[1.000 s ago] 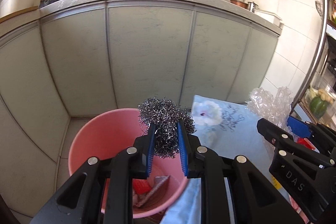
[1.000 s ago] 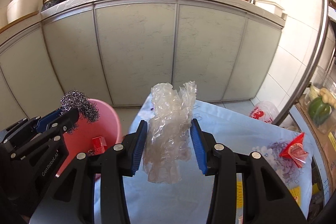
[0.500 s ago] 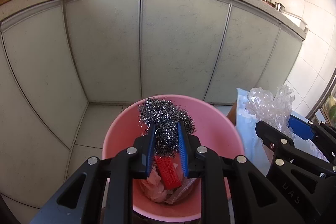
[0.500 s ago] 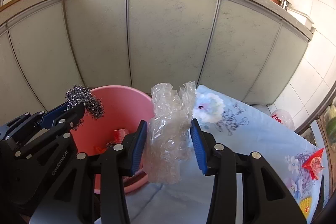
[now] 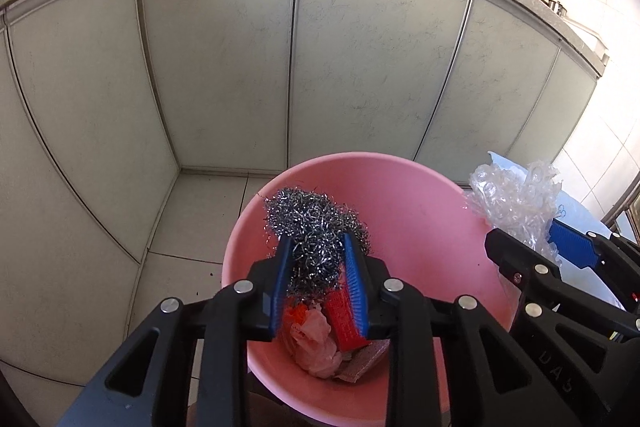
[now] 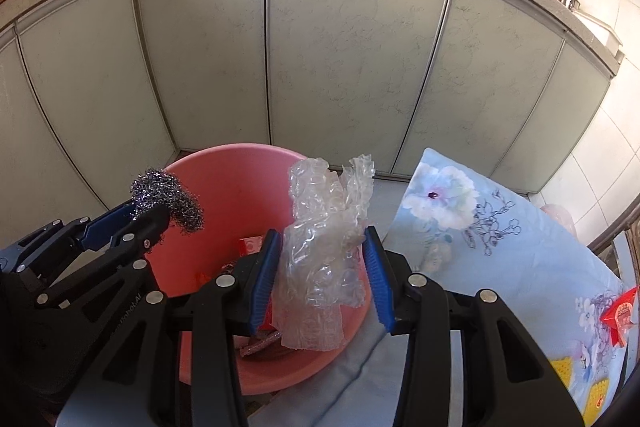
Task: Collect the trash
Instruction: 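Open the left tool to drop the steel wool into the bin, then move the left tool to the yellow foam net while the right tool keeps holding the bubble wrap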
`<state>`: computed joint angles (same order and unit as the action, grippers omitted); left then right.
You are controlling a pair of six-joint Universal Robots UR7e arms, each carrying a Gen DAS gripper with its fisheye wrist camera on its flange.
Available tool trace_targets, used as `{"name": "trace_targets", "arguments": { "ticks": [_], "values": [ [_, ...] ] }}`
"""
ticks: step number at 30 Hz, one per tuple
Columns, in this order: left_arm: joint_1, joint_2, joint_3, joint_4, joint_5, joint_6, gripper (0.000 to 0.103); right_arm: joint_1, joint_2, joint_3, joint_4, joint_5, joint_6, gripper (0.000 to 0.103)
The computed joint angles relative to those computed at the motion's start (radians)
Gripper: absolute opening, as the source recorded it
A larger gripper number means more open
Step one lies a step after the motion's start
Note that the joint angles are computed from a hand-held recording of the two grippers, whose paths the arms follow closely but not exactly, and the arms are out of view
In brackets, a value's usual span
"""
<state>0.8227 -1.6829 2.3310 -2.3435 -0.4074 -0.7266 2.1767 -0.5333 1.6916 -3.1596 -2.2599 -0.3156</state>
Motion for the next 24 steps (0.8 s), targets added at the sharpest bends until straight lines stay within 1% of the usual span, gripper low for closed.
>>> {"name": "trace_targets", "arguments": {
  "ticks": [4, 11, 18, 24],
  "values": [
    [0.012, 0.004, -0.007, 0.025, -0.01, -0.018, 0.033, -0.005, 0.007, -0.006, 0.021, 0.01, 0.006, 0.043],
    [0.014, 0.013, -0.014, 0.009, -0.011, -0.001, 0.038, -0.01, 0.001, 0.001, 0.036, 0.023, 0.006, 0.044],
    [-0.02, 0.006, -0.015, 0.051, 0.007, -0.027, 0.039, -0.011, -0.019, 0.021, 0.019, 0.024, 0.01, 0.044],
    [-0.065, -0.015, -0.018, 0.149, 0.031, -0.087, 0.039, -0.009, -0.052, 0.056, -0.01, 0.023, 0.014, 0.044]
  ]
}}
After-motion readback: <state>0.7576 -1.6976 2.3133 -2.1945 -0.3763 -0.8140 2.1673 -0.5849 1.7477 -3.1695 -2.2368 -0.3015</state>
